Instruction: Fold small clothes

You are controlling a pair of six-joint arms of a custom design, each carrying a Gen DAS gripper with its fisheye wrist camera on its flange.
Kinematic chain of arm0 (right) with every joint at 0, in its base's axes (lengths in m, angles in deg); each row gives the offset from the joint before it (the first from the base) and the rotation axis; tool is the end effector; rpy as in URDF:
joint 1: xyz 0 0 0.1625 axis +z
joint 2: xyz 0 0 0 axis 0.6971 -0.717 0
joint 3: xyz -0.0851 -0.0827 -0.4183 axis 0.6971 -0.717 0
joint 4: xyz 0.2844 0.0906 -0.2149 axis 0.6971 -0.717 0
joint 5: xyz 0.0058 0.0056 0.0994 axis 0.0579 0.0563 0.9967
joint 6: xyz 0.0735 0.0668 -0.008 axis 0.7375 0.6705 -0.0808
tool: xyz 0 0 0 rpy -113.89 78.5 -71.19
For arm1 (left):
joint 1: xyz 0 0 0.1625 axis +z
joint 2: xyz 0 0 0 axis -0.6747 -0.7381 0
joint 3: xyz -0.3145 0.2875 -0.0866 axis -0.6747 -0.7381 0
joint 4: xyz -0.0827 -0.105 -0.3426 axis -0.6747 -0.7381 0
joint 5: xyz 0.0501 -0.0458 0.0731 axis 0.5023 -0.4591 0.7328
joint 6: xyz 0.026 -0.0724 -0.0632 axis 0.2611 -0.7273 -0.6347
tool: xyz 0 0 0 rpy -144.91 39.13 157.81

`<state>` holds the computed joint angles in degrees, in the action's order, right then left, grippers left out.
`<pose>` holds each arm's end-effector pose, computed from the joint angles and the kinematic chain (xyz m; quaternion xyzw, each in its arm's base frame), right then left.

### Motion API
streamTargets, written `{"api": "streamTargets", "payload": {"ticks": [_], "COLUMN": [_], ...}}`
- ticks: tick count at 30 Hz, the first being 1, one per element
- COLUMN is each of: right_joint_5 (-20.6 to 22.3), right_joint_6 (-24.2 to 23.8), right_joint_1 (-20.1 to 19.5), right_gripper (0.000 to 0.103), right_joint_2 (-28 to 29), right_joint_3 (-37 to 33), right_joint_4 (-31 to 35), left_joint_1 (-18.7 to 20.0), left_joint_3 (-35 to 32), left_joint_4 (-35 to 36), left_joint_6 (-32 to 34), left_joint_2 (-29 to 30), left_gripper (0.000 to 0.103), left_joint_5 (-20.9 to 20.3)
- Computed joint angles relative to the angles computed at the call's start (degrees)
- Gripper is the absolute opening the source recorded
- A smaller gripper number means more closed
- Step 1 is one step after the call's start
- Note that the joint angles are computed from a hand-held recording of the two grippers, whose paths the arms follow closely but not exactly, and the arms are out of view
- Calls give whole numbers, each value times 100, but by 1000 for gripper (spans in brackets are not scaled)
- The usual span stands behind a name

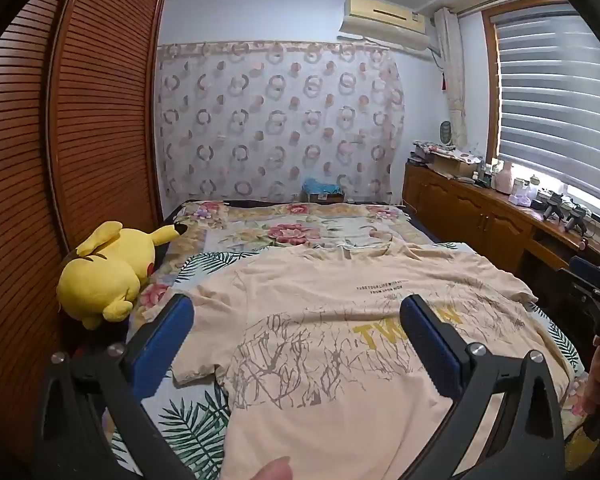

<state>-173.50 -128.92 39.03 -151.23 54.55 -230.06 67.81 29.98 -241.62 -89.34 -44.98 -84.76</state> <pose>0.0840 -0.4901 0.3860 0.3307 -0.7934 0.4662 0.2093 -0.3916 -0.4393 0.0944 0.1775 0.7666 -0.5321 0.3125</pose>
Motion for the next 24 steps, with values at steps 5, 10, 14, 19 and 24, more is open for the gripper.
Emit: {"api": "streamTargets", "payload": {"ticks": [5,10,14,19,24], "right_joint_5": [-25,-14,-9,-4,-3], "right_joint_6": [32,-6,-3,0,7], "right_joint_1": [13,15,11,5,7], "right_gripper": [103,103,103,103,103], "right_joint_2": [-33,-28,-32,-34,-29], "right_joint_3": [-19,2,-1,0,0], "right_joint_4": [125,82,93,93,94], "left_joint_1": [14,38,13,3,-36], "left_joint_3": [38,40,25,8,7], "left_joint_4": [347,233,341,389,526], "left_joint_6": [-329,-196,-264,-272,-350], "left_joint_2": [-90,-82,-84,-107,-146], "left_gripper": [103,103,103,103,103], "left_joint_5": [-65,-51,-11,15,49]}}
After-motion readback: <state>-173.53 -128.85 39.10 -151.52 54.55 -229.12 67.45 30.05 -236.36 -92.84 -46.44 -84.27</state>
